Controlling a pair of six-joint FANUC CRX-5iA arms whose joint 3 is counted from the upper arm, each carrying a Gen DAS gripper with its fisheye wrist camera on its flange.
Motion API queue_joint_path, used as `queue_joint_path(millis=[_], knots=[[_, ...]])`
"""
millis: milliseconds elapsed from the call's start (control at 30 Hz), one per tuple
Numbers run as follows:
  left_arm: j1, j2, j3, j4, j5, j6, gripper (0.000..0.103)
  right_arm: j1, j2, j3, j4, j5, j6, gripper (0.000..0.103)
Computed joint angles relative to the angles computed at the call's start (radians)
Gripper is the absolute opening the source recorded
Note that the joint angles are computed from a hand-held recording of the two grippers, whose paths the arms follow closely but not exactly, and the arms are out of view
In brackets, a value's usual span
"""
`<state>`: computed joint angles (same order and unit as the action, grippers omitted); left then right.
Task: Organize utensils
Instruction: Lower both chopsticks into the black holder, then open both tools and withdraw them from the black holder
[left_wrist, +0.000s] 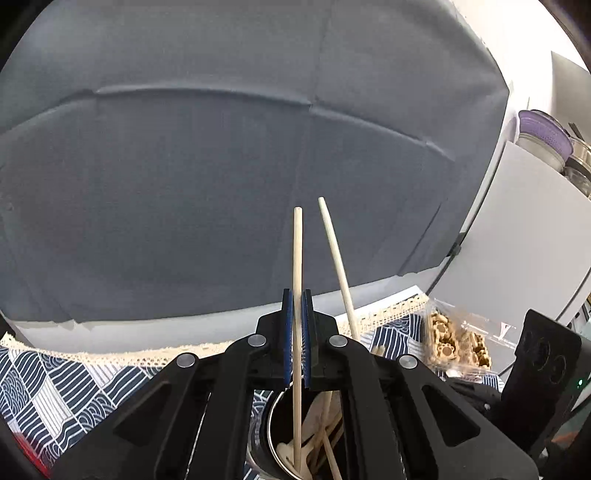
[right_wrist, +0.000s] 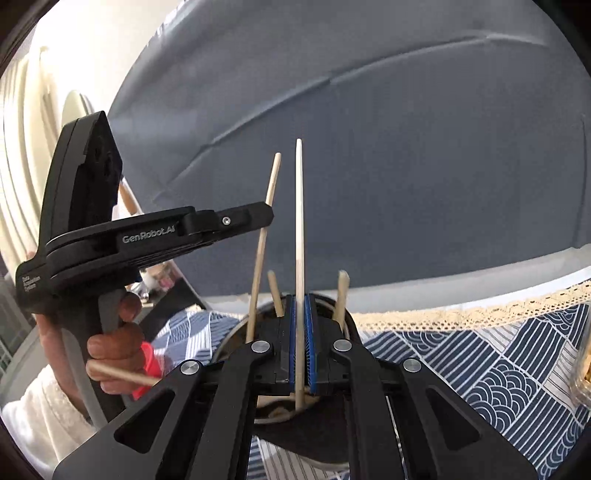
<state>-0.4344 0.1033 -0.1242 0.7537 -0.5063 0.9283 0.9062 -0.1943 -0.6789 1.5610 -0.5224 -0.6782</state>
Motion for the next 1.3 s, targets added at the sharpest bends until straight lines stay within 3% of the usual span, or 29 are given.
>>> queue_joint_path(millis=[133, 300, 433, 567, 667, 733, 767, 933, 967, 1100, 1167, 1300], knots=[[0.004, -0.026, -0.02, -0.043, 0.007, 0.054, 0.005, 0.014, -0.012, -0.008, -0.039, -0.002, 0.092, 0.005], [0.005, -0.059, -0.043, -0.104, 0.016, 0.103, 0.005, 0.09, -0.017, 0.038, -0.24, -0.061, 0.319, 0.005], [0.016, -0.087, -0.048, -0.161, -0.02, 0.165, 0.005, 0.149, -0.012, 0.092, -0.386, -0.115, 0.51, 0.005], [0.03, -0.122, -0.051, -0.21, -0.053, 0.201, 0.005, 0.188, -0.017, 0.097, -0.394, -0.158, 0.541, 0.008], [0.035, -0.155, -0.072, -0.244, -0.052, 0.206, 0.017, 0.226, -0.023, 0.093, -0.395, -0.214, 0.533, 0.009], [0.044, -0.18, -0.098, -0.241, -0.049, 0.205, 0.031, 0.251, -0.027, 0.095, -0.413, -0.26, 0.547, 0.019], [0.047, -0.186, -0.104, -0.239, -0.053, 0.202, 0.033, 0.271, -0.028, 0.103, -0.435, -0.298, 0.562, 0.025], [0.083, -0.23, -0.145, -0.207, -0.062, 0.18, 0.055, 0.341, -0.015, 0.172, -0.528, -0.457, 0.685, 0.035], [0.091, -0.238, -0.159, -0.183, -0.061, 0.16, 0.058, 0.353, -0.014, 0.179, -0.53, -0.48, 0.681, 0.041], [0.125, -0.267, -0.218, -0.117, -0.054, 0.081, 0.066, 0.378, 0.005, 0.183, -0.524, -0.523, 0.643, 0.046], [0.149, -0.272, -0.227, -0.113, -0.09, 0.067, 0.066, 0.39, 0.018, 0.185, -0.53, -0.531, 0.623, 0.054], [0.205, -0.284, -0.222, -0.16, -0.166, 0.081, 0.079, 0.424, 0.056, 0.212, -0.564, -0.587, 0.594, 0.069]])
